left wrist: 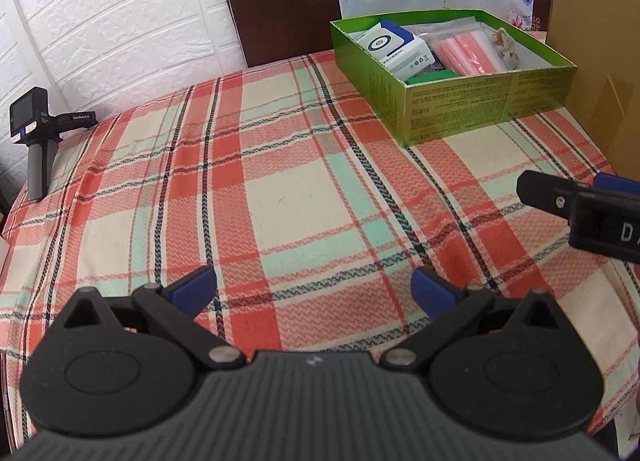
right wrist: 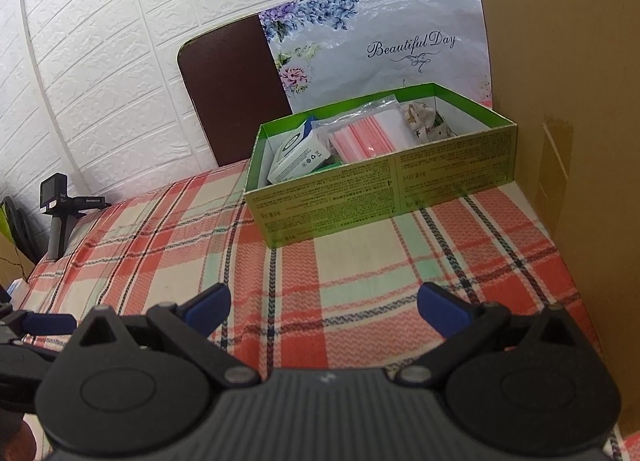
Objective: Organize objects
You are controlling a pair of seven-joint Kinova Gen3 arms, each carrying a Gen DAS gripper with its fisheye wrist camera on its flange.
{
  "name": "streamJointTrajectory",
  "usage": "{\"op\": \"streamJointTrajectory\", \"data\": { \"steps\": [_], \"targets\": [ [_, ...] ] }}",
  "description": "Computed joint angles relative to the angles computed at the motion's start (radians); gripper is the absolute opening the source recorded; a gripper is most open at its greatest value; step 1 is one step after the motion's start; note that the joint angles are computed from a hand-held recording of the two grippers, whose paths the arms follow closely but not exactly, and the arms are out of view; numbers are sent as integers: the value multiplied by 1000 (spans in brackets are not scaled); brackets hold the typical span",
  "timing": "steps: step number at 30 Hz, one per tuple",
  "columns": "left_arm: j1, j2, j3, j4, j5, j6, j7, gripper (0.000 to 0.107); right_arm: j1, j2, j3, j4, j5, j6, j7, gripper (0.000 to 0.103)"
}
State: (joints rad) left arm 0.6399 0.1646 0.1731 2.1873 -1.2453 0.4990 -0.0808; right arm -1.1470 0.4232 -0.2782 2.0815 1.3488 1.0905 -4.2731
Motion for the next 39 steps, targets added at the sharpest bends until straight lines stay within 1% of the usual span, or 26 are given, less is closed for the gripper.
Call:
{"op": "streamJointTrajectory", "data": {
  "steps": [7,15,26,39],
  "targets": [
    [-5,11,-5,-16,38,-4,-45,103,12,3,3,1,8,-21,-7,103],
    [3,21,-19,-28,66,-3,-71,103,17,8,6,-2,13,-33,-12,103],
    [15,27,-33,-35,93,-7,-91,103,19,8,8,2,14,-37,-21,103],
    [8,25,-45,-38,124,-25,-118,103,17,12,9,-4,10,-35,-17,103]
  ]
}}
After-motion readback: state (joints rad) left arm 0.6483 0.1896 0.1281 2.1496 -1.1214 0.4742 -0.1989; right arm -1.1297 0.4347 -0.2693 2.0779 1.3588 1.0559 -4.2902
